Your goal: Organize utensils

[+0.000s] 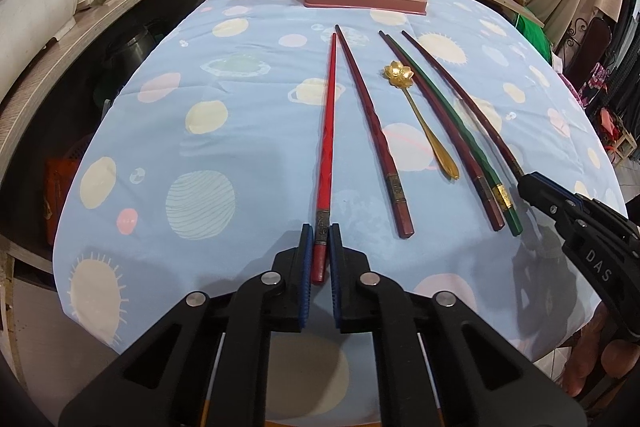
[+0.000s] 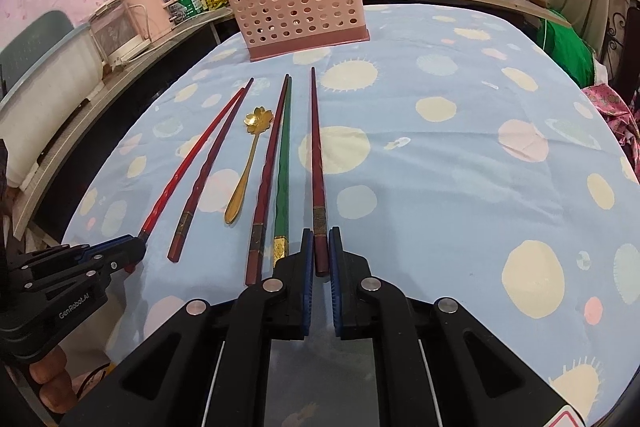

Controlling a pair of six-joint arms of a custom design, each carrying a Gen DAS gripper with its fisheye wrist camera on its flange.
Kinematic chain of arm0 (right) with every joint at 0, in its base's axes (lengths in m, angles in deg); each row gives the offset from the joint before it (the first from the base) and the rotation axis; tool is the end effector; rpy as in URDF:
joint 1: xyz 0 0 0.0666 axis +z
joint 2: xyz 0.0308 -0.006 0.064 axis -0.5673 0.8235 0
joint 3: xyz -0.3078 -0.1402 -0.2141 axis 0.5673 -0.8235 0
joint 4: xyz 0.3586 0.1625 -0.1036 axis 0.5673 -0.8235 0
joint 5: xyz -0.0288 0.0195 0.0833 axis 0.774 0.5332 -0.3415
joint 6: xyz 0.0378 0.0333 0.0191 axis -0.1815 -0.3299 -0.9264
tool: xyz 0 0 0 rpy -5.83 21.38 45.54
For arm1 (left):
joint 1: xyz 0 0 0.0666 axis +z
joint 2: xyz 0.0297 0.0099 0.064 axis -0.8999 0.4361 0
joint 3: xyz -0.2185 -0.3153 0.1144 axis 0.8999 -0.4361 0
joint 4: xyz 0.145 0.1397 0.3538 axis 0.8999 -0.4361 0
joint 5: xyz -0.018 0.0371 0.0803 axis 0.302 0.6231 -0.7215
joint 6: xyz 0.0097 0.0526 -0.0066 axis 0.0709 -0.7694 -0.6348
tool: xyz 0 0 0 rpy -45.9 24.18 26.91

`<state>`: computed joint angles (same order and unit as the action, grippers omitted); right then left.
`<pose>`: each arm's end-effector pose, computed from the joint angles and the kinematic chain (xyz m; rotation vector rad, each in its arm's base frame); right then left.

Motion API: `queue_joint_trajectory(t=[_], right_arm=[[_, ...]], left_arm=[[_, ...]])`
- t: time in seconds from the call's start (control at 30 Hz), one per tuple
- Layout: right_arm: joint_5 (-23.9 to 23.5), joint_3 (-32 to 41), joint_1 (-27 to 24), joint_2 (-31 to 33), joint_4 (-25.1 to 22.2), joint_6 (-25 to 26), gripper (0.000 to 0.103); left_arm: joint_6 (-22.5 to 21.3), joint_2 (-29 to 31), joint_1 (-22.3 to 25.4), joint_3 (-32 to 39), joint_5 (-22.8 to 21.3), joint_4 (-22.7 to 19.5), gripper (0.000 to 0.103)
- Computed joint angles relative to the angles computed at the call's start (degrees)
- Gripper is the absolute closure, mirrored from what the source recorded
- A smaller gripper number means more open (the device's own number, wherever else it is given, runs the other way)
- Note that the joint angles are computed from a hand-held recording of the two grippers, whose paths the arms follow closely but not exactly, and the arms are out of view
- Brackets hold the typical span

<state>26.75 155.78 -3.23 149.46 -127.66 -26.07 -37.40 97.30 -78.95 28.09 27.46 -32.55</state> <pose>0.5727 0.3359 0.3396 0.2346 2.4092 0.1726 0.6173 -0.1662 0.3480 0.3674 2.5629 -0.1815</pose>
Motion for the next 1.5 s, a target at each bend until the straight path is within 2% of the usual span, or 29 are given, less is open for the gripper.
queue_joint_trajectory(t=[0.37, 0.63, 0.87, 1.27, 1.4, 1.5], right_arm=[[1.90, -0.47, 0.09, -2.87, 1.95, 0.41, 0.096], [4.19, 1.13, -0.53, -4.82, 3.22, 1.49, 0.096], [5.00, 4.38, -1.78, -5.02, 4.10, 3.34, 0.096], [6.70, 10.97, -3.37, -3.70, 5.32, 7.04, 0.096], [6.87, 10.50, -3.41, -4.40, 5.98, 6.54, 0.096], [7.24, 9.80, -3.29, -5.13, 6.25, 5.65, 0.096]], left_arm=[[-0.11, -0.31, -0.11, 1.55, -0.09, -0.91, 0.095], [0.19, 0.38, -0.08, 5.99, -0.43, -2.01, 0.096], [0.27, 1.80, -0.36, 12.20, -0.13, -2.51, 0.096], [2.41, 7.54, -0.08, 28.29, 0.96, -4.06, 0.096], [3.04, 7.61, 0.80, 28.12, 1.02, -4.42, 0.096], [3.12, 6.51, 1.67, 24.71, 2.69, -4.68, 0.095]])
